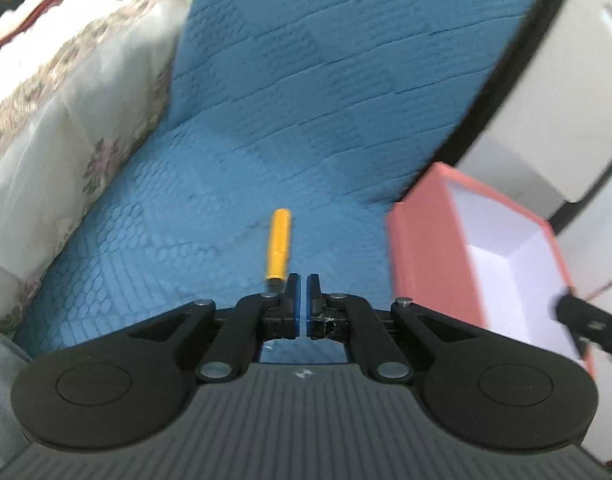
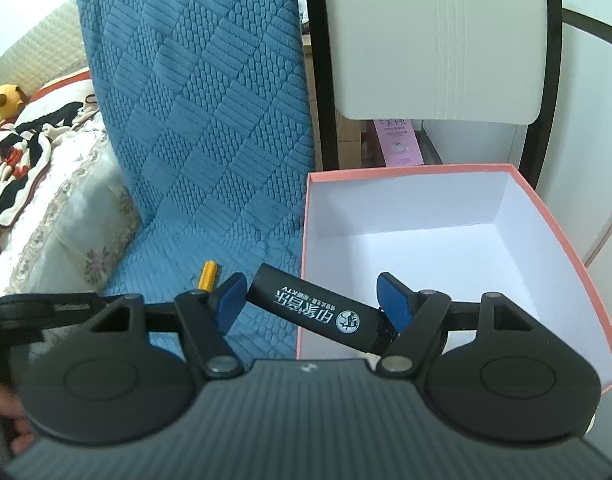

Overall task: Organize rigid objects
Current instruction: 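Lift the screwdriver in the left gripper and USB stick in the right over the box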

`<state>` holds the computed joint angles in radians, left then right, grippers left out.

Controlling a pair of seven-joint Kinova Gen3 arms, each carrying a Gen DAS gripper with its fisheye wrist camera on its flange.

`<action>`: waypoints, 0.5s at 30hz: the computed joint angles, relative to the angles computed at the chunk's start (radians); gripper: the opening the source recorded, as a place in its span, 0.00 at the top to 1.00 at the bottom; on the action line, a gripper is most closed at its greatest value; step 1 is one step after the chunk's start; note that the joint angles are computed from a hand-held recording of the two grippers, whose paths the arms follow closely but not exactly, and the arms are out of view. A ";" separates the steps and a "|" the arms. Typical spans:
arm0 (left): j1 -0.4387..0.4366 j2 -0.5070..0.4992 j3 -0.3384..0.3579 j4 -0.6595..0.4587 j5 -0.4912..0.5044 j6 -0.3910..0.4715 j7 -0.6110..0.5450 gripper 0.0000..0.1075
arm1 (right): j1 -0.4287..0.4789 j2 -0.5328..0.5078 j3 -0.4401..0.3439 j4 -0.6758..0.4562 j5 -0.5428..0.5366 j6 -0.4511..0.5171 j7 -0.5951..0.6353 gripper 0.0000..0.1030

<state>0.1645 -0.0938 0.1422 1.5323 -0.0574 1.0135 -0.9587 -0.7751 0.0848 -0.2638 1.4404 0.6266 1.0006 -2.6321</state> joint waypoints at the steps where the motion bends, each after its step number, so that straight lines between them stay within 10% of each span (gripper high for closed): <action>1: -0.004 0.007 -0.007 0.012 0.005 -0.009 -0.004 0.99 | -0.001 0.003 -0.001 0.002 0.001 -0.002 -0.001 0.28; 15: 0.013 0.215 -0.047 0.008 -0.045 -0.126 -0.034 0.72 | 0.010 0.025 0.022 -0.010 -0.042 0.009 0.079 0.28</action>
